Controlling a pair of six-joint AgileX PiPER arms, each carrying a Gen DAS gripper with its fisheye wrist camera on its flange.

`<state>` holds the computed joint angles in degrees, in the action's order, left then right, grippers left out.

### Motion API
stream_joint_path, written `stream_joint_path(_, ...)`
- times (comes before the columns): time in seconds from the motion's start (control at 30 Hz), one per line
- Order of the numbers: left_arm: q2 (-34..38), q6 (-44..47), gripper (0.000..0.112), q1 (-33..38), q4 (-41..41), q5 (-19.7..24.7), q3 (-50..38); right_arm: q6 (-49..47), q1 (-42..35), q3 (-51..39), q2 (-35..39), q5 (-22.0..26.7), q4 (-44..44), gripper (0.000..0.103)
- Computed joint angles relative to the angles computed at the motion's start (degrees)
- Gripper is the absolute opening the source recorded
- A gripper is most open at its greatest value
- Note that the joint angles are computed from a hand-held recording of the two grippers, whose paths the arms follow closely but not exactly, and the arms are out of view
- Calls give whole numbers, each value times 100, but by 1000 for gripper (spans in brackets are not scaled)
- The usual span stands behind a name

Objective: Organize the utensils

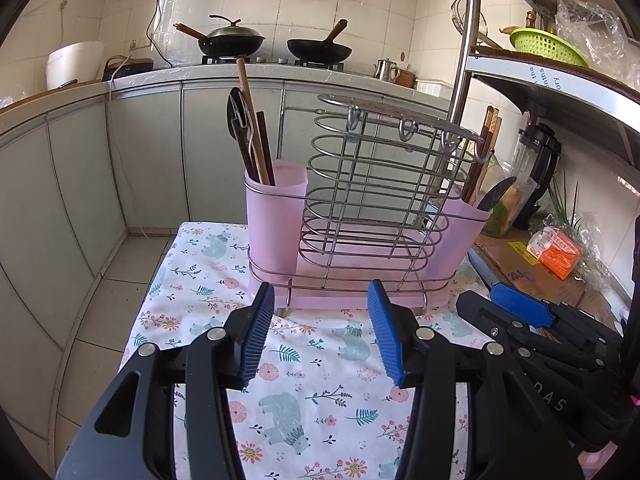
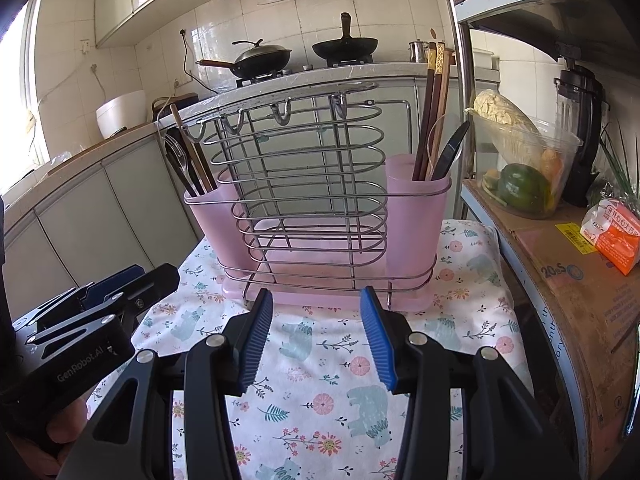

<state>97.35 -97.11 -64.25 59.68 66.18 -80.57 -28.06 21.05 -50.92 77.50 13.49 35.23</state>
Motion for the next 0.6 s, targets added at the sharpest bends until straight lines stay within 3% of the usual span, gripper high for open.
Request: stream_joint_path(0.6, -16, -42, 49, -10, 34, -17, 50, -1, -2, -1, -6, 13, -29, 45)
